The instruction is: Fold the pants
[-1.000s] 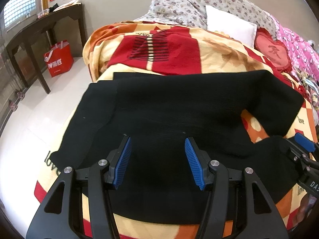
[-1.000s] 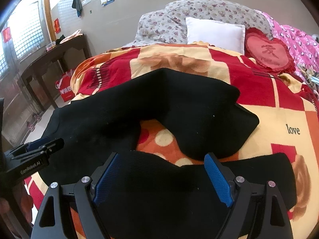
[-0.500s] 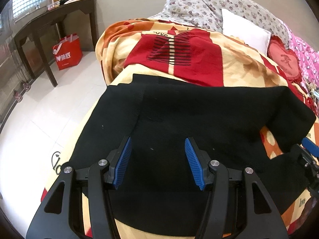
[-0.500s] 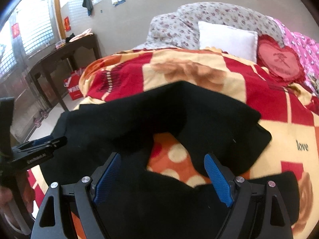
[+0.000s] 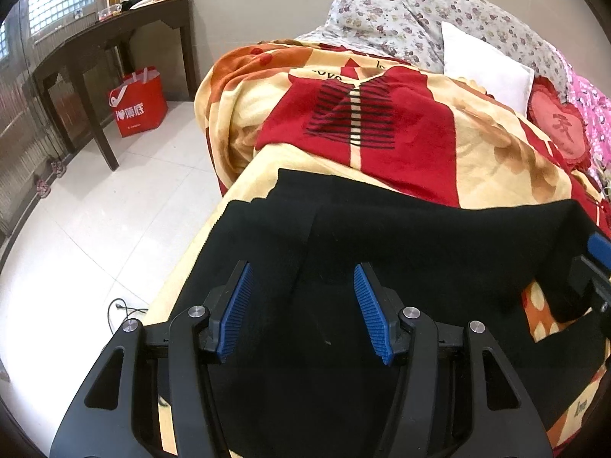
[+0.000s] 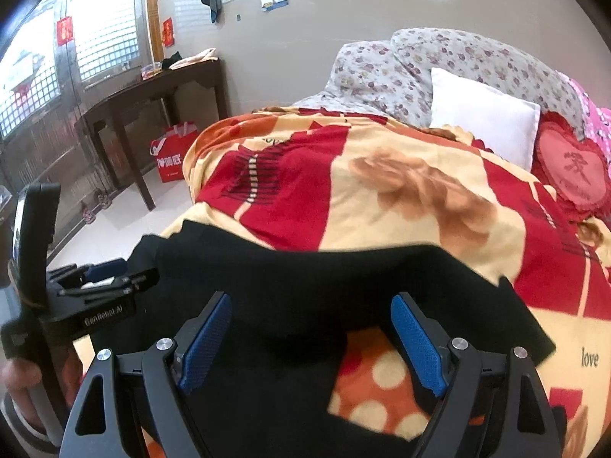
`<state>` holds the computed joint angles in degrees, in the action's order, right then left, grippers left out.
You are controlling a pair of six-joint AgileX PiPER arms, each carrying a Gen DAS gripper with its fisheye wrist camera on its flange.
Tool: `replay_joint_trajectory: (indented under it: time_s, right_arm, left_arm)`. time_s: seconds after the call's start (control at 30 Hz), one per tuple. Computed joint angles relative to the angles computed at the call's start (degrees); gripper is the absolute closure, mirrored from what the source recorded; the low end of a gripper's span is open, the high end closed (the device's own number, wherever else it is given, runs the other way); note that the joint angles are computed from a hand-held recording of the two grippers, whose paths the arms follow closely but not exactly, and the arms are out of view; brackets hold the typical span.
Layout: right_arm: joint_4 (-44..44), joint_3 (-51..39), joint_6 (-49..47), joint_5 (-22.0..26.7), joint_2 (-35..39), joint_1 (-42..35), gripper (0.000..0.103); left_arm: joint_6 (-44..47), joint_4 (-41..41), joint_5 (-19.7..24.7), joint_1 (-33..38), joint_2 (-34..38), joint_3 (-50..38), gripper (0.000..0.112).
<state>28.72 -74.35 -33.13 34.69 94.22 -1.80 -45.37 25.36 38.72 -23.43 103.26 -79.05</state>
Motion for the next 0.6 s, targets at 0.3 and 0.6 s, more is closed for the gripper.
replay_joint_trajectory:
  time_s: [0.3, 0.6]
  right_arm:
    - [-9.70, -15.57, 10.23, 3.32, 9.43, 1.33, 0.019]
    - [-14.90, -14.03, 12.55, 5.25, 13.45, 0.73, 0.020]
  left_arm:
    - [2.47, -2.13, 0.47, 2.01, 1.45, -1.79, 0.057]
    - [3.70, -3.07, -0.30, 3.32, 0.87, -1.66, 0.057]
